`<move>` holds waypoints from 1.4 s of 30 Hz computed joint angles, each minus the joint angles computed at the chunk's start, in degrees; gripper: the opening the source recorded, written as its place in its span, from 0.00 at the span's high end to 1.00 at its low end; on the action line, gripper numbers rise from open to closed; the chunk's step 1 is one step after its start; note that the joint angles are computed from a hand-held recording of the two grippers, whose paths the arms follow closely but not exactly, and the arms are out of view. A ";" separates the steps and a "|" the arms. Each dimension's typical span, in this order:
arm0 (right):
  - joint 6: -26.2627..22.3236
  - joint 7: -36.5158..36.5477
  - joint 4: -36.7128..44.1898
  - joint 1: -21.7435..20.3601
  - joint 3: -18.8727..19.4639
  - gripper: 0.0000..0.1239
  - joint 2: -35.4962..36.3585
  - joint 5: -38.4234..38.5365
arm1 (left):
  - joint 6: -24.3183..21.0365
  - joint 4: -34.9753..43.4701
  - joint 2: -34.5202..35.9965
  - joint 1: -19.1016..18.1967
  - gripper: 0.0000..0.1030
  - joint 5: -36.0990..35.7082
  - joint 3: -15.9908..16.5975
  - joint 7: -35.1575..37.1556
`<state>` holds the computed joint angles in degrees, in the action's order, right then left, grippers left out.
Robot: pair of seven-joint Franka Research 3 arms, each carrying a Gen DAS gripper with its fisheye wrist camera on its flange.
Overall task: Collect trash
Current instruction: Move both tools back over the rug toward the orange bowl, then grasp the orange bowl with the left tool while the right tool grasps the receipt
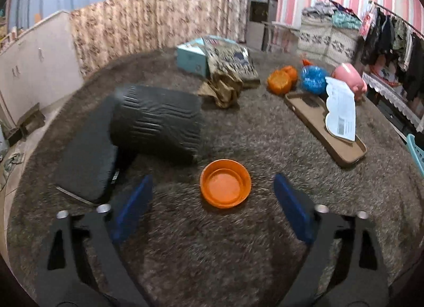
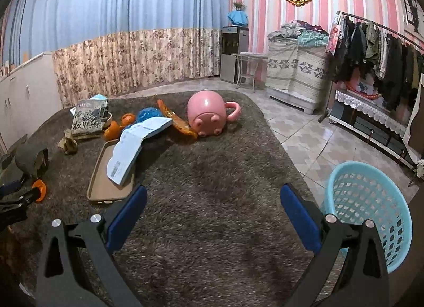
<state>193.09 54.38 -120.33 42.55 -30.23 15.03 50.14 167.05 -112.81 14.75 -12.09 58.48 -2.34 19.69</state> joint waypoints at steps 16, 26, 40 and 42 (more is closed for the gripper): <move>-5.98 8.91 4.09 -0.08 0.99 0.21 3.15 -8.22 | 4.27 -0.87 -2.51 -3.82 0.62 11.21 4.99 -7.80; -17.21 21.49 17.88 2.08 -2.74 0.21 13.62 -18.69 | 2.50 5.54 -3.85 1.87 0.62 29.49 2.75 -23.64; -31.43 37.18 31.46 -3.65 -0.91 0.60 21.50 -28.07 | 4.44 9.20 -0.91 6.23 0.62 26.22 0.44 -19.32; -29.13 36.84 28.89 -4.92 0.96 0.62 19.43 -28.46 | 4.32 8.90 -1.20 5.94 0.62 26.93 0.58 -20.05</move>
<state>163.96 91.22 -91.45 37.62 -29.27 34.46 21.68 171.37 -103.91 13.55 -6.14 85.41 -1.76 -0.35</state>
